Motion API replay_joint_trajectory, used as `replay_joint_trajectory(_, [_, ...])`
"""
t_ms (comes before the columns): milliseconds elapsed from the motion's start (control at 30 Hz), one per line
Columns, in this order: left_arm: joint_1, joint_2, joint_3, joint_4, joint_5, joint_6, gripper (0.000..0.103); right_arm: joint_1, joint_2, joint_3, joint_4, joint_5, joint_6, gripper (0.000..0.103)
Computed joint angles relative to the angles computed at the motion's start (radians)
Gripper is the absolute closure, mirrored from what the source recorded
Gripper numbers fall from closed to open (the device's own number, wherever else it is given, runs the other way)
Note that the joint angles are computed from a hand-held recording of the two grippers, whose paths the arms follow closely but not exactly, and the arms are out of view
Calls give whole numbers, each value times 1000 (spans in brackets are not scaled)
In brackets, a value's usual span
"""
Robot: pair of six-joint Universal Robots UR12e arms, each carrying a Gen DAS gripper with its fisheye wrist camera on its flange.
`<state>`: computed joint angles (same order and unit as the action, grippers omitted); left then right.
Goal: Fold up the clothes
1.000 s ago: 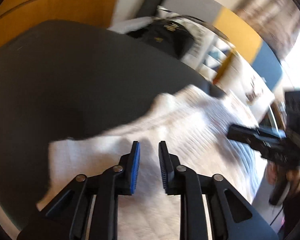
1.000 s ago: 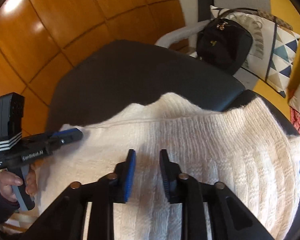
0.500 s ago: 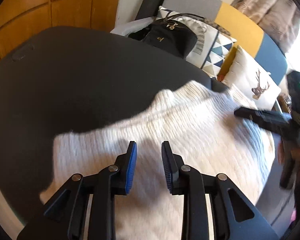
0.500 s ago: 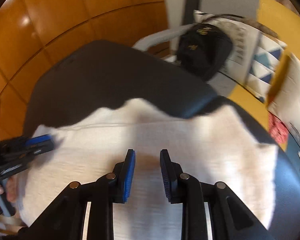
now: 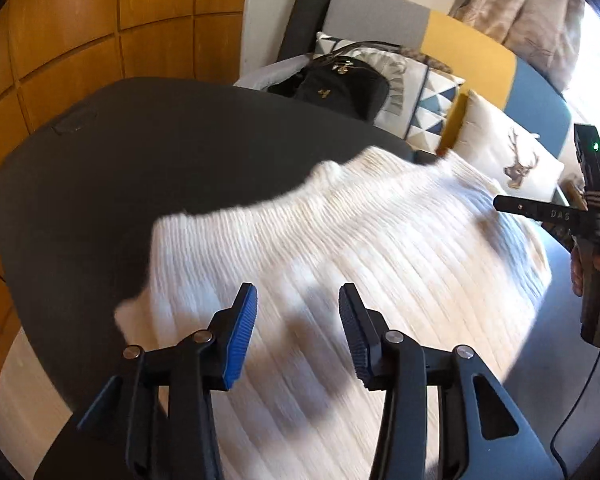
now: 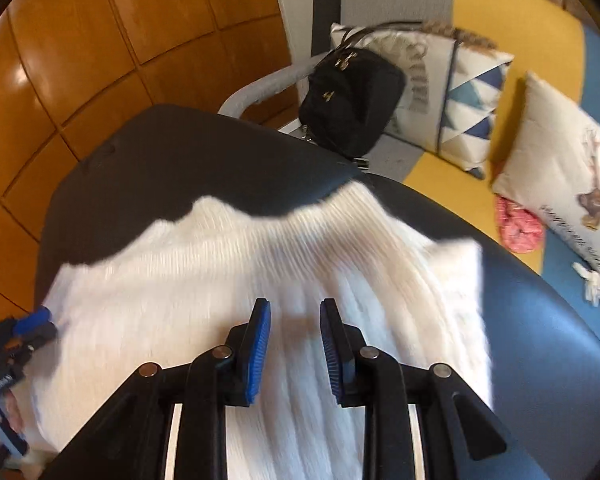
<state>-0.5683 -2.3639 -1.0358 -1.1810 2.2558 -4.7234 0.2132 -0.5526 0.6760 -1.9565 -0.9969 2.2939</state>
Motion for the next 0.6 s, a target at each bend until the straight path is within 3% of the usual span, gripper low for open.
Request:
replay_joint_trajectory(133, [-11,-40,60,-91,-42,-12,55,-16,-36,104,-68,-53,11,75])
replay_joint_trajectory(200, [-17,-45,75,-117,-18,-31,55,-27,-36,109,-59,-21,39,75])
replay_joint_trajectory(300, [-31,-25,47,-65,-8,-85,55,-53,-58,133,-15,56,71,75])
replay_joint_trajectory(433, [-49,-37,61,-79,-15,-88,55,-74,-113,243,-87,21,53,75])
replay_joint_trajectory(500, [-52,-52,83,-131,-40,-71,55,-74,-114,263,-120,-33,80,75])
replay_joint_trajectory(567, [-61,-61,104,-161,-16,-63,55,-84,-117,274,-120,3,93,75])
replay_joint_trajectory(600, [-65,-53,91,-132,-6,-79,55,-87,-122,273,-109,9,116,75])
